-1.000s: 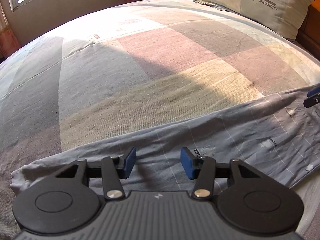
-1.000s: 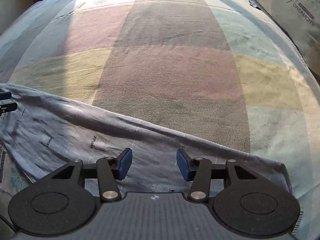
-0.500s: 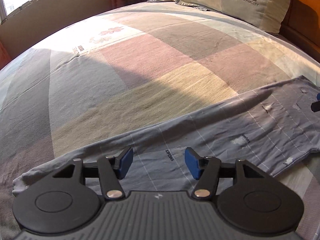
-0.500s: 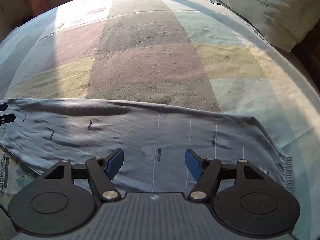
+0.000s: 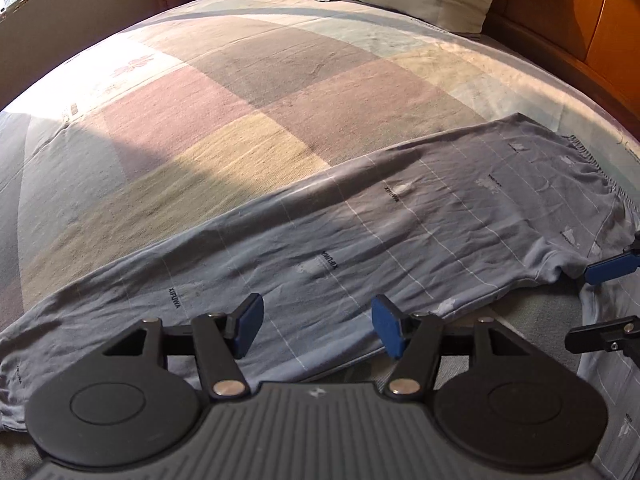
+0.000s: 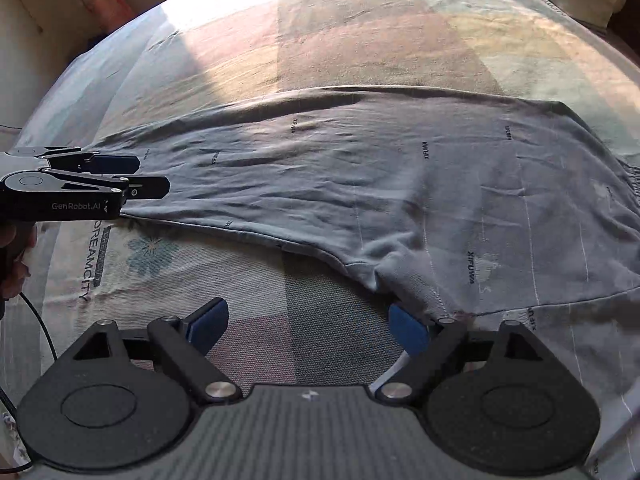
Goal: Fold clothes
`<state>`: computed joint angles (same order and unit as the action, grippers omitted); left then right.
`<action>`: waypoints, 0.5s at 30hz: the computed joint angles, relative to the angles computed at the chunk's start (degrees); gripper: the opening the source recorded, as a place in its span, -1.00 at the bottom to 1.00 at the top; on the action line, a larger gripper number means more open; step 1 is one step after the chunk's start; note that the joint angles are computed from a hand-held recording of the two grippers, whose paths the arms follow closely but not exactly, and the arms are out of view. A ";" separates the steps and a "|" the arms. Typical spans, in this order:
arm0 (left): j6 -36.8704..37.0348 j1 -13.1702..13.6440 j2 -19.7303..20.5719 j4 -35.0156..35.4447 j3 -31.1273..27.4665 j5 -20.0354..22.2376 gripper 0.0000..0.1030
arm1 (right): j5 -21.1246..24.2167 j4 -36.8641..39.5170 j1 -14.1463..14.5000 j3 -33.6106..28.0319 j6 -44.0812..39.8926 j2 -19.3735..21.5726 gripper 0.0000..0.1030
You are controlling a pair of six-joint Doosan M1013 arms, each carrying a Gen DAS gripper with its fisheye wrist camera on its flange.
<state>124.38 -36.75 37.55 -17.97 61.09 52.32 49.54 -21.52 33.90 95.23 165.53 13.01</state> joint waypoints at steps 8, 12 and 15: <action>3.43 -3.77 1.38 0.41 1.03 -0.92 0.28 | 9.69 -5.68 0.95 6.70 5.48 -4.21 0.76; 0.25 -3.79 1.27 4.26 1.32 0.22 0.49 | 10.95 -2.78 0.64 10.18 4.29 -6.03 0.76; -5.02 -4.31 1.42 10.14 -0.95 3.10 0.40 | 11.06 -1.01 0.97 12.27 3.32 -7.29 0.80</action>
